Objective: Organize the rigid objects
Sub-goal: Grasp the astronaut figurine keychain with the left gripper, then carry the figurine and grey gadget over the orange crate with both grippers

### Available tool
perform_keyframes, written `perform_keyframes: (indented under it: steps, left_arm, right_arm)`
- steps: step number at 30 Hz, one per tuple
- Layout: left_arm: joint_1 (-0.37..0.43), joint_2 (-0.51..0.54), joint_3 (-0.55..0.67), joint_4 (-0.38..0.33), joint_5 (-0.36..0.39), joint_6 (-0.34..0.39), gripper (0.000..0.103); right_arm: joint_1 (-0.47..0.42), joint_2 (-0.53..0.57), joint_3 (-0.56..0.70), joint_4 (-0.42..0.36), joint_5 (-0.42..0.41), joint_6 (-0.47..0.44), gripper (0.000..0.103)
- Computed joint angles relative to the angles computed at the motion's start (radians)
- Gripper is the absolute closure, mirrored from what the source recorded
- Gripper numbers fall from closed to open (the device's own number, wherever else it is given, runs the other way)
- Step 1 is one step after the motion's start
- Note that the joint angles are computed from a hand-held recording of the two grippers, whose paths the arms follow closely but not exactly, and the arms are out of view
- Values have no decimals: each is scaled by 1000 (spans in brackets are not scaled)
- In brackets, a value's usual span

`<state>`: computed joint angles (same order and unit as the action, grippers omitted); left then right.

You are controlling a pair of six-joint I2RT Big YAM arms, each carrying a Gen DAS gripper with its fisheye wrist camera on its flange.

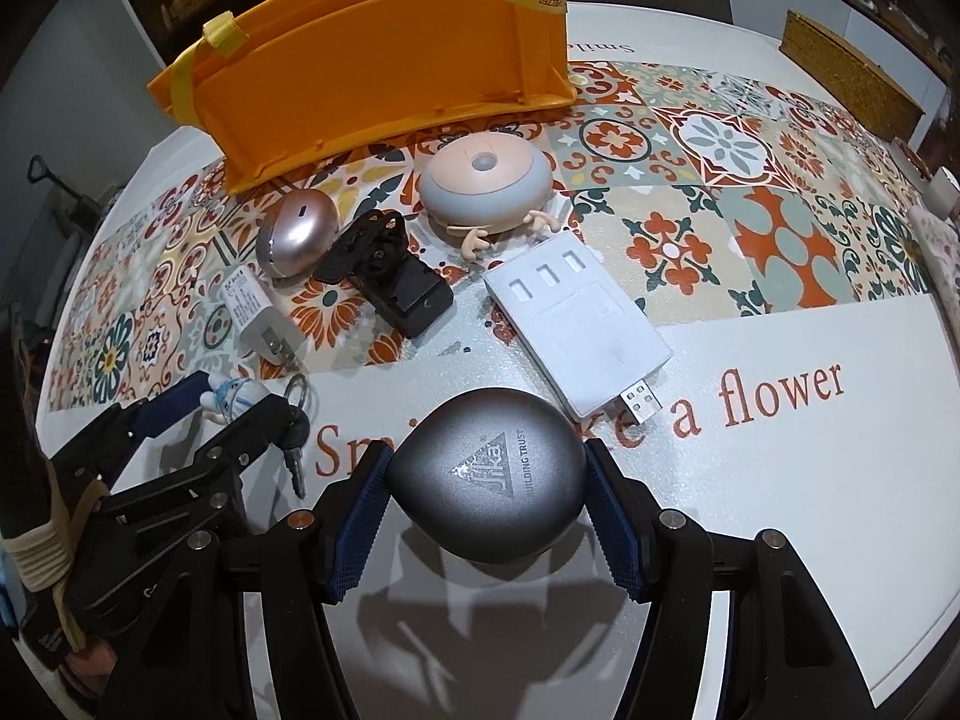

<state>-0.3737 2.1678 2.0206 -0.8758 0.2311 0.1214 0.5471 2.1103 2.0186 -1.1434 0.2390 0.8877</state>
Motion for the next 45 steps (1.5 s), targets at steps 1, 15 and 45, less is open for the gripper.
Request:
perform_keyframes:
  steps: [1, 15, 45]
  left_arm:
    - [0, 1, 3, -2, 5, -1, 46]
    - [0, -57, -34, 9, -10, -22, 49]
    - [21, -145, 65, -90, 2, -130, 49]
  right_arm:
    - [0, 0, -1, 1, 1, 0, 40]
    - [4, -26, -32, 33, -2, 10, 40]
    - [17, -84, 73, 28, 32, -63, 40]
